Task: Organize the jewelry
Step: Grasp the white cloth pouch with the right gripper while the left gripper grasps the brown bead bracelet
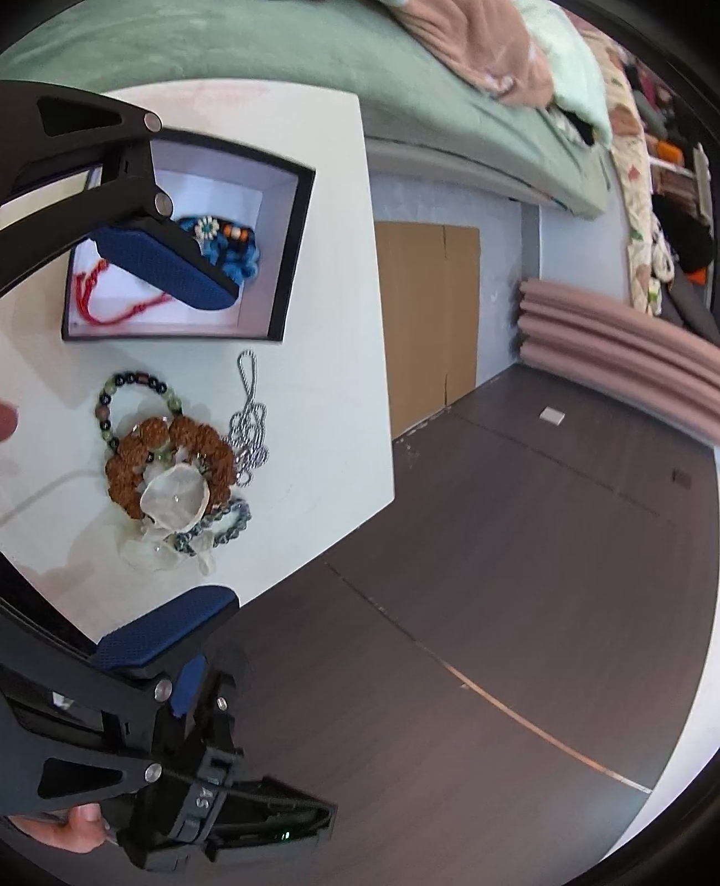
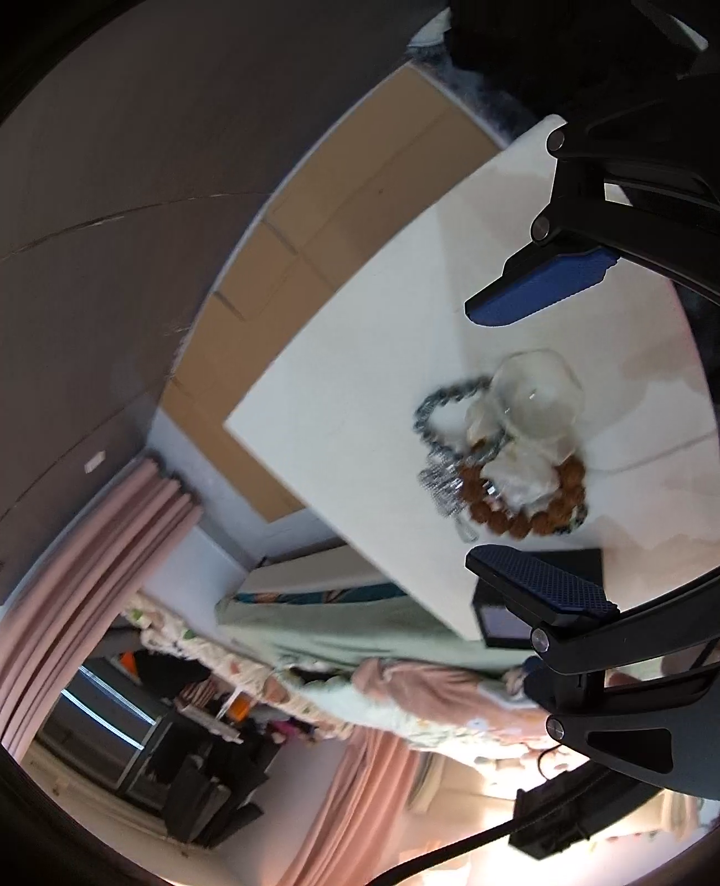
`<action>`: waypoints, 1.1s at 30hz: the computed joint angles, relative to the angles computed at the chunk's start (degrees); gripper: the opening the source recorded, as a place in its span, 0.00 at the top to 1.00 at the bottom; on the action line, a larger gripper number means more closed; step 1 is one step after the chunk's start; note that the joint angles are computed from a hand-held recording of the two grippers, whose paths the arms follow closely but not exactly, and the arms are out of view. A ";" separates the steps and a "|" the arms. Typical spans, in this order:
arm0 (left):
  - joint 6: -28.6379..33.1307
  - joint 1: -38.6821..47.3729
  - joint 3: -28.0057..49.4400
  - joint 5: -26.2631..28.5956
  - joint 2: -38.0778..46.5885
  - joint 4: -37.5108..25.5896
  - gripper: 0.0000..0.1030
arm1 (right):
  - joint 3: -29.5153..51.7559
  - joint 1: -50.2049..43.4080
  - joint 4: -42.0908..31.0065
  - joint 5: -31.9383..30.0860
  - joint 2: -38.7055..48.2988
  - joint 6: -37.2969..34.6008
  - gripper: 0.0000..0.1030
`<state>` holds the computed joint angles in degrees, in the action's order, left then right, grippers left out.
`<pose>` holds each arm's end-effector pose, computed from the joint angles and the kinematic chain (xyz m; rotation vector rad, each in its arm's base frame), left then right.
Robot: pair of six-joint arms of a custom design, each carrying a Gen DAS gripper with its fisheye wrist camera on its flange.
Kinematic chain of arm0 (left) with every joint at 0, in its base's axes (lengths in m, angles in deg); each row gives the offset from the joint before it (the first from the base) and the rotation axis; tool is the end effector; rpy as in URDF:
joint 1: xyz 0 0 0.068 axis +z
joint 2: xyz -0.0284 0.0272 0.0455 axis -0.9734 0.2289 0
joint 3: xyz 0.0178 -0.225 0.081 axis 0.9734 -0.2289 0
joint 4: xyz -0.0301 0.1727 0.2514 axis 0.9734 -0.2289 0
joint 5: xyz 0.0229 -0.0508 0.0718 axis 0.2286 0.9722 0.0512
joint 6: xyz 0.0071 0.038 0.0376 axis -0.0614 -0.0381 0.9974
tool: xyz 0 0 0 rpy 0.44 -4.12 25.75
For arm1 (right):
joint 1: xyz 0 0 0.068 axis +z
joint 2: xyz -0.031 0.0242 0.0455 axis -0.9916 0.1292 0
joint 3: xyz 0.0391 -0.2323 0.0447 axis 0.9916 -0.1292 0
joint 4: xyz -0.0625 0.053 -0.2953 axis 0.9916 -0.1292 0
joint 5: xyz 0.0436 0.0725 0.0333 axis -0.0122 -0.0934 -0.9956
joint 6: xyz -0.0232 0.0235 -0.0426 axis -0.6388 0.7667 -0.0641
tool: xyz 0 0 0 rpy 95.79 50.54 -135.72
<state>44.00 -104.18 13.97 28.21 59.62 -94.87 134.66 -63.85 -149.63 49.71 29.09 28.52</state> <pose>0.2994 -0.1725 0.3220 0.6436 2.3660 -0.8033 0.1791 0.0590 0.3009 0.9876 2.3205 0.5715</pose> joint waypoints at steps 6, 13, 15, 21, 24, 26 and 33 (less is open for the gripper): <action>0.53 -1.82 1.63 -1.78 2.57 -1.12 0.19 | -4.26 -2.00 2.66 -6.61 1.09 -1.03 0.27; 0.12 -1.69 4.36 -2.73 5.57 -2.22 0.34 | -6.80 -2.52 7.43 -12.58 5.37 -1.14 0.31; 0.19 -1.37 4.33 -3.42 5.48 -1.76 0.36 | -6.40 -1.94 8.23 -12.94 6.94 -1.74 0.31; 0.18 -1.00 4.93 -3.91 6.52 -1.68 0.41 | -4.87 0.10 9.64 -12.08 10.56 -1.60 0.41; 0.49 -1.36 5.00 -4.21 6.72 -1.74 0.41 | -5.89 -0.43 11.21 -15.03 11.31 -0.96 0.75; 0.80 -1.58 4.50 -4.20 6.36 -1.66 0.41 | -8.24 -1.32 13.44 -17.24 9.54 0.19 0.82; 2.49 -2.69 3.27 -4.52 5.46 -1.98 0.41 | -7.72 -1.47 9.91 -13.53 3.33 0.38 0.96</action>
